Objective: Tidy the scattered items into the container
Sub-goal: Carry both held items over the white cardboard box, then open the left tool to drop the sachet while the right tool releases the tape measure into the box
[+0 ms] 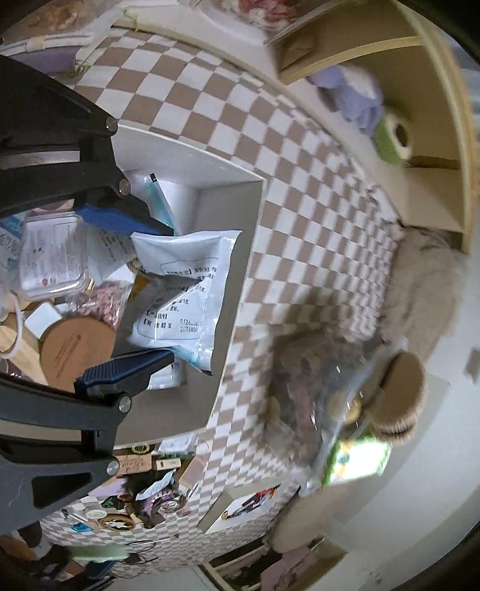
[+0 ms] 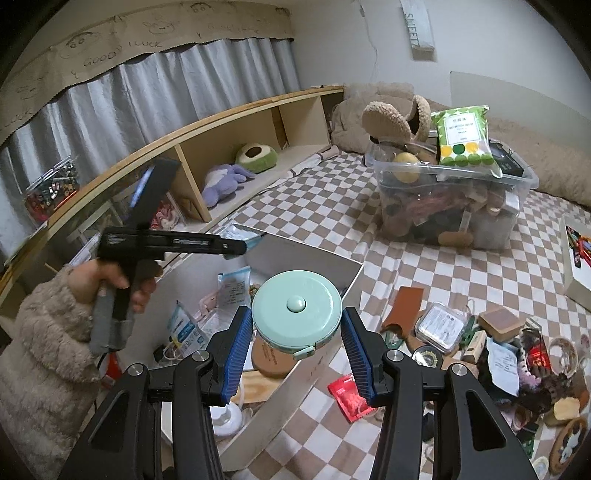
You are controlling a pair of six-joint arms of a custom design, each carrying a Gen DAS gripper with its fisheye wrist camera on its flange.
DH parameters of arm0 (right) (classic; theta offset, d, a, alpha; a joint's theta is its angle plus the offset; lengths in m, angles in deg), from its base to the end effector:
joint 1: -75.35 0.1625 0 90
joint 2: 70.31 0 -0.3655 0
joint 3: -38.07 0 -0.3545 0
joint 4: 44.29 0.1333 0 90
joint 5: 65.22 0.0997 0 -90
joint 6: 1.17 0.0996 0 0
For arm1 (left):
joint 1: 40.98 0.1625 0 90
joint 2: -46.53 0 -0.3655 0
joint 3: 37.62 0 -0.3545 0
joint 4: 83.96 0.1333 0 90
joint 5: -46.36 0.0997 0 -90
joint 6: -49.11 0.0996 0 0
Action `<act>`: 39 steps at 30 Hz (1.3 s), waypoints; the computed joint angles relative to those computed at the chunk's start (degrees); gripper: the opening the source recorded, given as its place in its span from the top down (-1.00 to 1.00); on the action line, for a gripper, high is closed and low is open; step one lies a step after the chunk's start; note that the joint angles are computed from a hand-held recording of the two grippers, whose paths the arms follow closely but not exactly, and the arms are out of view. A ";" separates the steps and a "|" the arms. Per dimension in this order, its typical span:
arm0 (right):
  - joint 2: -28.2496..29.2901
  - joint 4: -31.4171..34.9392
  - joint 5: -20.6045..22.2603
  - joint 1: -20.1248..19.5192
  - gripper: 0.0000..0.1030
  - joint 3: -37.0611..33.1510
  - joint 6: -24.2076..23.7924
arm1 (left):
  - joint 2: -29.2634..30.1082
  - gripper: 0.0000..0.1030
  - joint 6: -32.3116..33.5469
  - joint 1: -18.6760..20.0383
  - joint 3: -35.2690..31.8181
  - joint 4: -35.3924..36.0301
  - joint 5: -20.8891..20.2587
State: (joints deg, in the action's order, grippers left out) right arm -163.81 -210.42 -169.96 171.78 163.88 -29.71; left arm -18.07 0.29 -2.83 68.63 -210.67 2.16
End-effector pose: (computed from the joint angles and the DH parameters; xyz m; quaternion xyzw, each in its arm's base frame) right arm 0.1539 -0.4012 0.3374 0.2308 -0.8920 0.3404 0.1878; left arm -0.2786 -0.4791 0.1793 0.0411 0.9196 -0.2739 0.2787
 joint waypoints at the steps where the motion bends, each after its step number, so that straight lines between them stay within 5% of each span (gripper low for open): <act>1: 0.22 0.11 0.22 -0.08 0.02 -0.15 0.05 | 0.30 -0.14 -0.51 0.65 -0.51 0.64 -0.21; 15: 2.92 1.55 1.78 -0.71 0.02 -1.51 -0.29 | 6.11 -0.14 -2.81 5.73 -7.03 9.81 -0.74; 23: 4.09 1.80 2.08 -0.64 0.02 -2.15 0.41 | 8.11 -0.20 1.66 6.20 -8.08 6.44 -4.29; 25: 4.34 1.87 1.78 -0.43 0.02 -2.23 0.24 | 8.27 -0.36 1.19 6.40 -8.20 6.27 -4.92; 39: 6.47 1.84 1.73 -0.08 0.02 -3.28 0.70 | 5.35 -0.61 2.23 3.73 -4.16 3.24 -2.83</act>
